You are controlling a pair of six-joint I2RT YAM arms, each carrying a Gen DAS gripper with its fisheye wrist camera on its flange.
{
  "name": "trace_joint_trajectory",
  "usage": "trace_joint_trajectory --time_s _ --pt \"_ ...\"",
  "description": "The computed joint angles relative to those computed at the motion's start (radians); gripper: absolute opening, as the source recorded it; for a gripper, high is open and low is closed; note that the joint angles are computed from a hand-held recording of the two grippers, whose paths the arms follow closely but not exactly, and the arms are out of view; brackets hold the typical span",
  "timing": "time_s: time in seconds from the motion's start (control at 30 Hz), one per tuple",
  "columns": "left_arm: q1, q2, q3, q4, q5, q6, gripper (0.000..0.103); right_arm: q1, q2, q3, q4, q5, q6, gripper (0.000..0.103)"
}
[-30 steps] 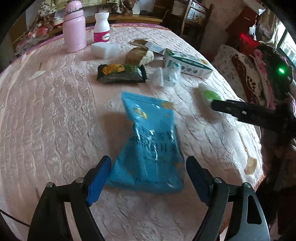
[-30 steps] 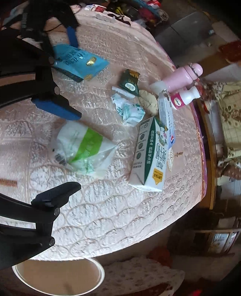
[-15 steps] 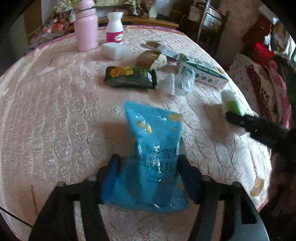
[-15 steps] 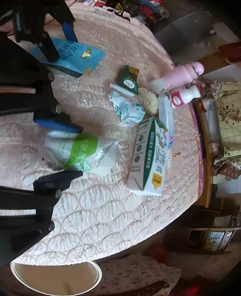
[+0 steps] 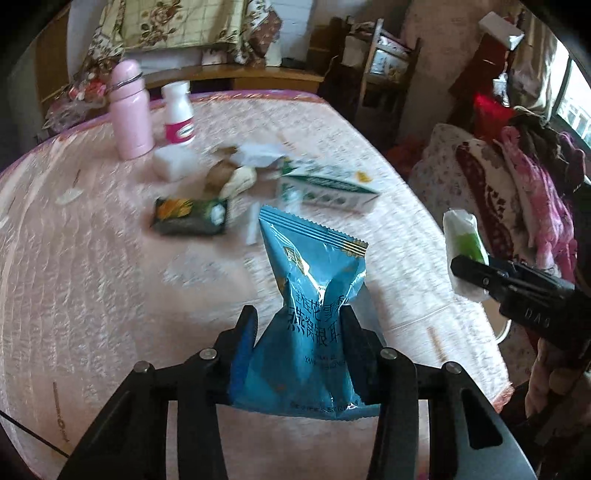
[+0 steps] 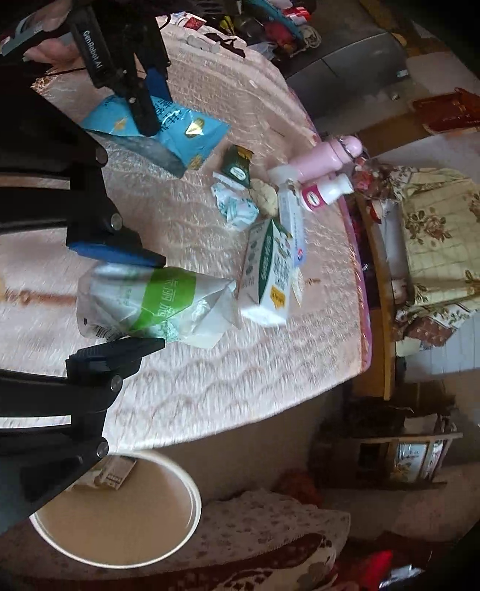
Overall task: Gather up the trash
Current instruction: 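Carry the blue bag and clear bag with both tools over the white bucket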
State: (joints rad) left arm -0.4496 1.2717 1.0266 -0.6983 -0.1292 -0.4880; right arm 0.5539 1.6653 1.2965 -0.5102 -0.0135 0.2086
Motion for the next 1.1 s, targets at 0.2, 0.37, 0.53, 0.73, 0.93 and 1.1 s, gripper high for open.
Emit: trace_joint_trajectory --time_s 0.2,0.37,0.53,0.73,0.93,1.1 --pt "-0.098 0.105 0.113 0.018 -0.037 -0.022 0.047 -0.084 -0.109 -0.085 -0.006 -0.009 -0.029 0.039" --pt "-0.174 0.211 0.216 0.035 -0.053 -0.041 0.047 -0.173 -0.181 -0.141 -0.015 -0.017 -0.059 0.039" --pt "-0.211 0.32 0.328 0.04 -0.052 -0.045 0.047 -0.277 -0.238 -0.185 -0.022 -0.048 -0.087 0.039" --pt "-0.252 0.461 0.485 0.04 -0.035 -0.042 0.047 -0.404 -0.269 -0.22 -0.026 -0.075 -0.134 0.039" --pt "-0.284 0.621 0.664 0.026 -0.004 -0.044 0.047 -0.518 -0.264 -0.23 -0.023 -0.086 -0.177 0.039" --pt "-0.305 0.745 0.809 0.0 0.011 -0.037 0.047 -0.604 -0.237 -0.233 -0.01 -0.108 -0.2 0.039"
